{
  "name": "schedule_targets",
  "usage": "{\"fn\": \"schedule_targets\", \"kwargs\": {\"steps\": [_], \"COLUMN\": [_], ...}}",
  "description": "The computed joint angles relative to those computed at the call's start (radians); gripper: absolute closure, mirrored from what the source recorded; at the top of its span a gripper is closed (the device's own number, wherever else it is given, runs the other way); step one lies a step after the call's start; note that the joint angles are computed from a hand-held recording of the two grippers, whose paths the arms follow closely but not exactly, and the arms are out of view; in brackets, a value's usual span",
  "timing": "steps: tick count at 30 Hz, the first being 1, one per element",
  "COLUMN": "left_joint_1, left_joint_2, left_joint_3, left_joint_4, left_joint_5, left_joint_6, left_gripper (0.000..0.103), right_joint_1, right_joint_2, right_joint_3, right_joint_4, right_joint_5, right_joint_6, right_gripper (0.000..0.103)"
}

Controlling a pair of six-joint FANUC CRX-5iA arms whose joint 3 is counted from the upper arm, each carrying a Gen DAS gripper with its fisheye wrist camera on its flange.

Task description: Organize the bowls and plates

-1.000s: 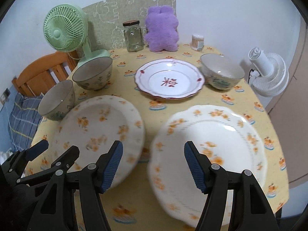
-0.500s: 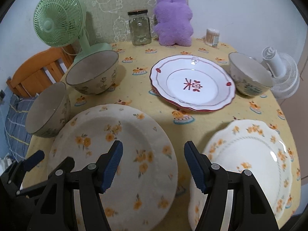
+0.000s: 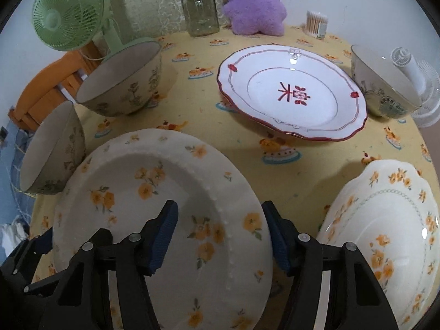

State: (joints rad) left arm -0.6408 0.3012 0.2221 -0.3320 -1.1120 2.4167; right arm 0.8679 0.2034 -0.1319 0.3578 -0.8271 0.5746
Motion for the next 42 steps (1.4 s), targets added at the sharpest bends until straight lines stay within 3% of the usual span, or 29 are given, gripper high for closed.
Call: {"fn": "schedule_targets", "kwargs": {"steps": [8,24,27,30,34,42], "left_joint_1": [0.012,-0.027,-0.029,-0.05,-0.042,-0.02], "left_joint_2": [-0.022,-0.134,-0.13,-0.112,-0.114,-0.119], "left_joint_3": [-0.028,-0.154,-0.147,-0.111,-0.118,-0.128], "left_joint_4": [0.041,0.073,0.065,0.011,0.028,0.077], "left_joint_5": [-0.004,-0.028,-0.04,-0.078,-0.061,-0.054], "left_joint_6": [-0.008,-0.029,-0.039,-0.051,-0.073,-0.129], "left_gripper": [0.03,0.029,0.031,0.031,0.033,0.033], "right_joint_1": [0.024,0.144,0.153,0.172,0.164,0.175], "right_joint_2": [-0.008,-0.122,-0.13,-0.134,-0.118,-0.096], "right_joint_3": [0.001,-0.107,-0.11,-0.122,-0.1,-0.079], "right_joint_4": [0.009,-0.02,-0.025,0.045,0.018,0.038], "right_joint_5": [-0.045,-0.117,-0.129,-0.15,-0.164,-0.208], "right_joint_6": [-0.002,-0.066,-0.076,-0.119,-0.095,-0.125], "right_gripper": [0.039,0.039,0.04,0.04,0.045,0.045]}}
